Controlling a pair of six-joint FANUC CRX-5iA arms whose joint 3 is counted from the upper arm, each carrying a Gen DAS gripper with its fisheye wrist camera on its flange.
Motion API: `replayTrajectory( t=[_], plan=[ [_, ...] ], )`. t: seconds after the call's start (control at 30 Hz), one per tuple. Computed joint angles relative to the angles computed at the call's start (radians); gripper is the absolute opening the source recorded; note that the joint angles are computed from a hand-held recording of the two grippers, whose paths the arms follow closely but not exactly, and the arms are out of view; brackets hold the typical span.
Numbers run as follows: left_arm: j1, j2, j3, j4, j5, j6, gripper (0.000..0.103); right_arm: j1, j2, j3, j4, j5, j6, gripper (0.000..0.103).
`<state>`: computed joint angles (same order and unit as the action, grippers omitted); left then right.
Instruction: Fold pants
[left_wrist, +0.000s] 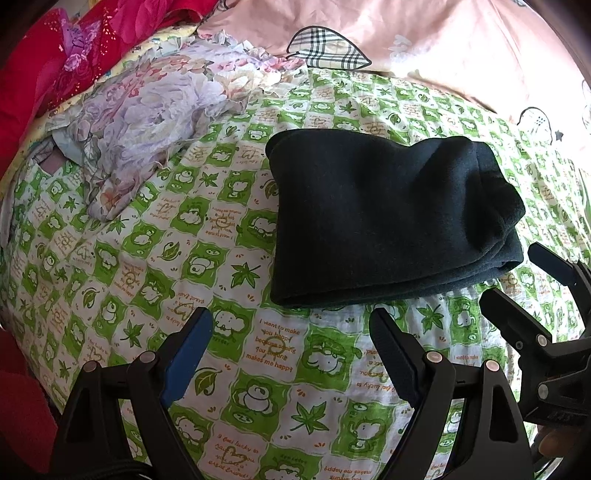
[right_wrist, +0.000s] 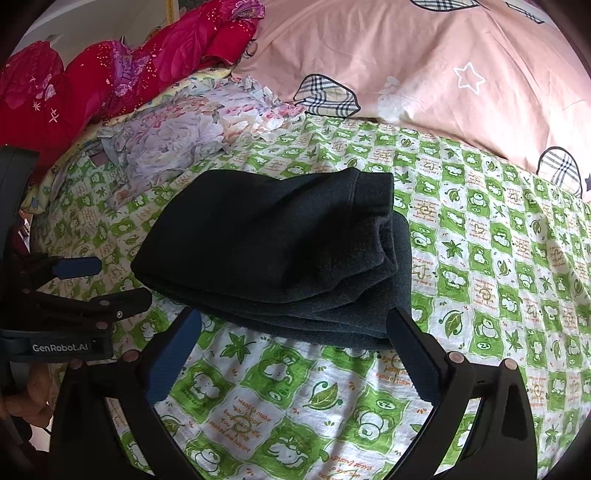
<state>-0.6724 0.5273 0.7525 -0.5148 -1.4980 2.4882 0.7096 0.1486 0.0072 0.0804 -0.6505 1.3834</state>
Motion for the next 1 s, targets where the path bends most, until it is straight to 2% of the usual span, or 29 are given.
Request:
replayTrajectory(
  t=[1.0],
  plan=[
    [0.009,-0.003,0.003,0.001,0.010,-0.013,0.087,-0.007,0.009,0.018,0.013,-0.006,-0.016,0.100]
  ],
)
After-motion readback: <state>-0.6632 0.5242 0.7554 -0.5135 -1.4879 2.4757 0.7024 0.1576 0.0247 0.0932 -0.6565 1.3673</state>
